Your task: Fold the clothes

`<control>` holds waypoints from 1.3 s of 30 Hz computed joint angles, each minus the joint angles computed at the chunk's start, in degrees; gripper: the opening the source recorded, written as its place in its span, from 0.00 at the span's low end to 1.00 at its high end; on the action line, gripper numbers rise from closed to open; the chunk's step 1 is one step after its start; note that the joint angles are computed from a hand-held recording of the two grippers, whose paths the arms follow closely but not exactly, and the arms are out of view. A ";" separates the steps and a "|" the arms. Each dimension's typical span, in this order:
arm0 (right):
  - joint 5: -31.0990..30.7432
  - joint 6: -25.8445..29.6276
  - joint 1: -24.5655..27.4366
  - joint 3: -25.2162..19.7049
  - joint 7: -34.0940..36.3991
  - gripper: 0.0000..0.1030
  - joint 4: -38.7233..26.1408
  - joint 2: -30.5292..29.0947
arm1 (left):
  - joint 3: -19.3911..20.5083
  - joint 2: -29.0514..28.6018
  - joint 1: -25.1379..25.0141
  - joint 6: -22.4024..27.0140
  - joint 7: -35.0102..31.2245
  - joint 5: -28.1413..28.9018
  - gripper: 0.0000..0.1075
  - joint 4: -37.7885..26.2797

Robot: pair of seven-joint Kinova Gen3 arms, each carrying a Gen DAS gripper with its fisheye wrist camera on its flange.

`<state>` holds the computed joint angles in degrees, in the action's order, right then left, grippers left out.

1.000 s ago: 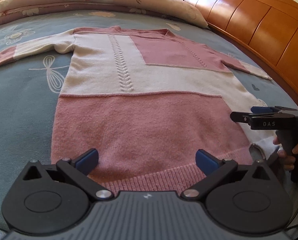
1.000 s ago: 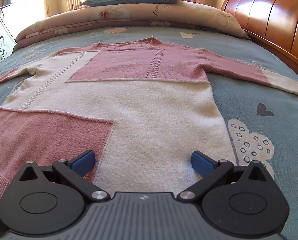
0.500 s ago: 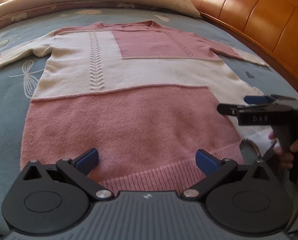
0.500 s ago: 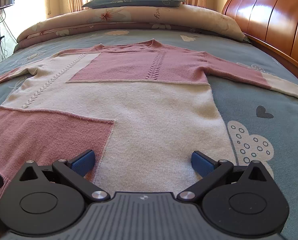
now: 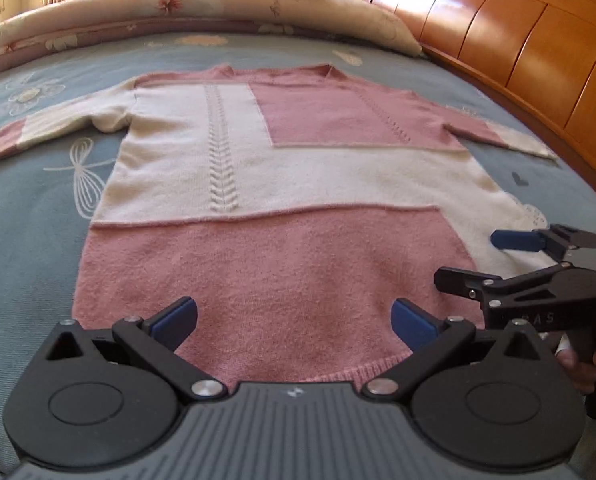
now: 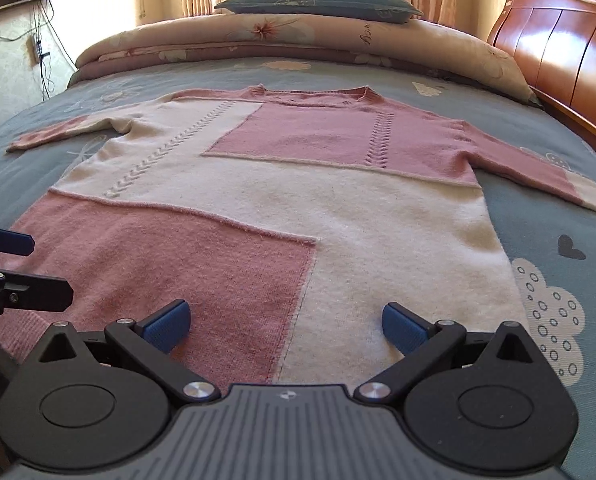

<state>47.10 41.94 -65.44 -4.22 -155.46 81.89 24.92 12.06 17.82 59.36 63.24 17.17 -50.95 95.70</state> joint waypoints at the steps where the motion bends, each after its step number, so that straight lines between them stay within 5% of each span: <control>1: 0.26 0.57 -0.45 0.28 -0.77 1.00 0.42 -0.27 | -0.65 0.21 0.41 -0.39 0.18 0.34 0.95 0.00; 8: 6.72 -1.19 -1.29 -0.20 -9.90 1.00 8.13 -3.66 | -0.51 0.08 0.62 -1.39 5.54 -0.75 0.95 1.50; 13: 5.11 3.10 -0.59 -2.36 -10.12 1.00 5.81 -2.98 | -0.84 -1.18 1.29 -3.45 9.86 -3.07 0.95 4.29; 23: 8.95 4.07 -1.08 -4.14 -15.35 1.00 9.27 -4.73 | 0.55 0.87 1.38 -0.26 4.27 -2.42 0.95 1.90; 28: 1.53 4.32 2.57 -6.21 -7.74 1.00 6.04 -5.30 | 0.61 1.93 1.63 1.44 -1.33 -1.24 0.95 0.08; 33: -0.39 0.01 4.44 -4.53 -9.26 1.00 6.04 -6.79 | 0.78 -4.39 -2.56 -2.59 -2.30 1.40 0.95 3.51; 39: -0.58 -0.60 4.58 -3.63 -8.43 1.00 2.95 -5.26 | 0.30 -15.19 -11.00 3.84 -12.17 3.33 0.95 5.58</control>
